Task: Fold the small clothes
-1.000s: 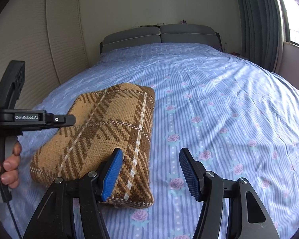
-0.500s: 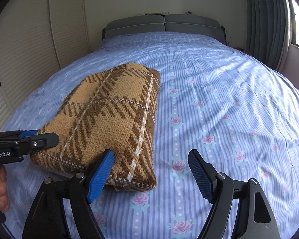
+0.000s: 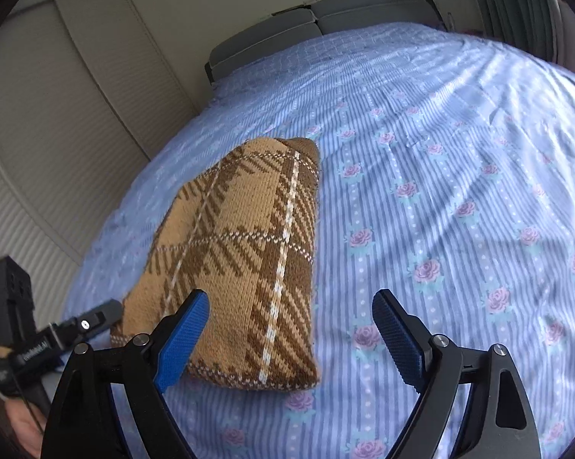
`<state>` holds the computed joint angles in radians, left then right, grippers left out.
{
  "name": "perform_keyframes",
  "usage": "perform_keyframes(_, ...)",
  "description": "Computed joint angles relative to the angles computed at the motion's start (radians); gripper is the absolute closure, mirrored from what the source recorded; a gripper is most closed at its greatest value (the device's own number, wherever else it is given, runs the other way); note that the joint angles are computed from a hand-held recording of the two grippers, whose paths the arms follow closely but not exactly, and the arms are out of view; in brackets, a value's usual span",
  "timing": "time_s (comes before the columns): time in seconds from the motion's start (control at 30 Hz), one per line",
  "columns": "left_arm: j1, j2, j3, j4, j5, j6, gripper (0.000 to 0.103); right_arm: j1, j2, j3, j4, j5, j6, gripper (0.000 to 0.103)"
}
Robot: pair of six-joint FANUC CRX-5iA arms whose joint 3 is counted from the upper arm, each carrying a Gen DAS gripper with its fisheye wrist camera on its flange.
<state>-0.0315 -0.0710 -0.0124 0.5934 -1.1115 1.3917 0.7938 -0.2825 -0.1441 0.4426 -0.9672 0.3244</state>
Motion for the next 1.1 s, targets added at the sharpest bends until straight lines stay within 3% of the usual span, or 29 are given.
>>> perform_keyframes(0.1, 0.008, 0.011, -0.018, 0.046, -0.002, 0.038, 0.018, -0.095, 0.037, 0.074, -0.191, 0.022, 0.12, 0.014)
perform_keyframes(0.27, -0.004, 0.015, -0.04, 0.08, 0.015, 0.066, 0.018, -0.199, 0.136, 0.218, -0.425, -0.028, 0.321, 0.014)
perform_keyframes(0.53, 0.026, 0.03, -0.173, 0.311, 0.024, -0.046, 0.017, -0.334, 0.251, 0.375, -0.722, -0.079, 0.529, 0.014)
perform_keyframes(0.73, 0.005, 0.048, -0.166, 0.316, 0.027, -0.06, 0.019, -0.399, 0.34, 0.482, -0.882, -0.14, 0.627, 0.014)
perform_keyframes(0.9, 0.004, 0.042, -0.17, 0.313, 0.026, -0.045, 0.027, -0.444, 0.391, 0.54, -0.994, -0.18, 0.64, 0.015)
perform_keyframes(1.1, -0.017, 0.033, -0.127, 0.249, 0.02, 0.008, 0.038, -0.432, 0.394, 0.553, -0.972, -0.189, 0.639, 0.033)
